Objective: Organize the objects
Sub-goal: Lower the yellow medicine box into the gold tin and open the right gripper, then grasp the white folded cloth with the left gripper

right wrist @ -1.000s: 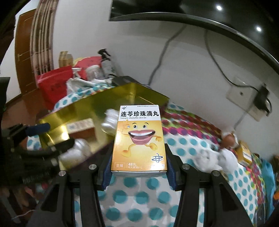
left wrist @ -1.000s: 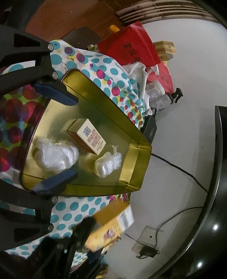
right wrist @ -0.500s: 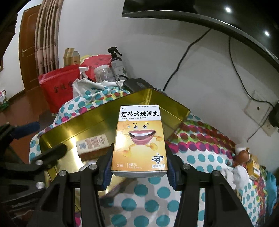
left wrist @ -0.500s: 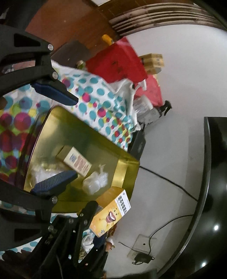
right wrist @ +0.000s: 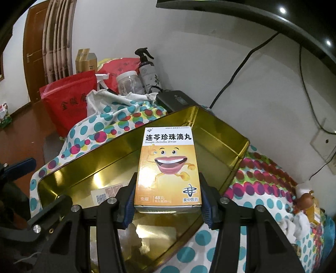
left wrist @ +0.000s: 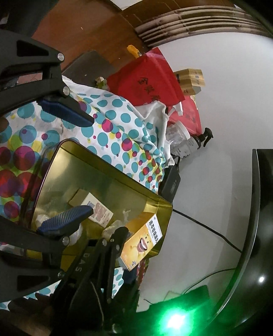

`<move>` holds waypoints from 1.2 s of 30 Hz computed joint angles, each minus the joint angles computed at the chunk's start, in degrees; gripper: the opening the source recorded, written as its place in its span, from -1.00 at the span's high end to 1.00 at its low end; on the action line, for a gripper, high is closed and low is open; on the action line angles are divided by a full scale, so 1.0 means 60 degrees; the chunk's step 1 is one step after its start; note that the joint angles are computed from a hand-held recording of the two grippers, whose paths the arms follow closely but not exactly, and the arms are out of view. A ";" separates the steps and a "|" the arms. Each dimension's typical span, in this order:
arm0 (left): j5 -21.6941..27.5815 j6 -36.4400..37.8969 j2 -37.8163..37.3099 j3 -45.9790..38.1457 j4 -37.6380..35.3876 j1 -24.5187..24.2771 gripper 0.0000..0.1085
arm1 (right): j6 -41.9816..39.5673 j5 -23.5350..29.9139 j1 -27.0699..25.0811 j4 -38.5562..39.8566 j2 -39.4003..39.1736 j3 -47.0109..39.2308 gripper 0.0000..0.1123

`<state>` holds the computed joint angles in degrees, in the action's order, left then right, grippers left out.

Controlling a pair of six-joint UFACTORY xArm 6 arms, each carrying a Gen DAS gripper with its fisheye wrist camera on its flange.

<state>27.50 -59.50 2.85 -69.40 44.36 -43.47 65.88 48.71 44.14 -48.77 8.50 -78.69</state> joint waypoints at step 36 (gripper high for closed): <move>-0.1168 0.3023 0.3097 -0.3199 -0.2277 -0.2448 -0.55 | 0.4724 0.1548 -0.0719 -0.0133 -0.9328 0.8984 -0.83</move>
<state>20.49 -41.36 21.43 -88.59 30.69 -58.16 94.23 58.00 39.83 -49.57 -47.47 -24.79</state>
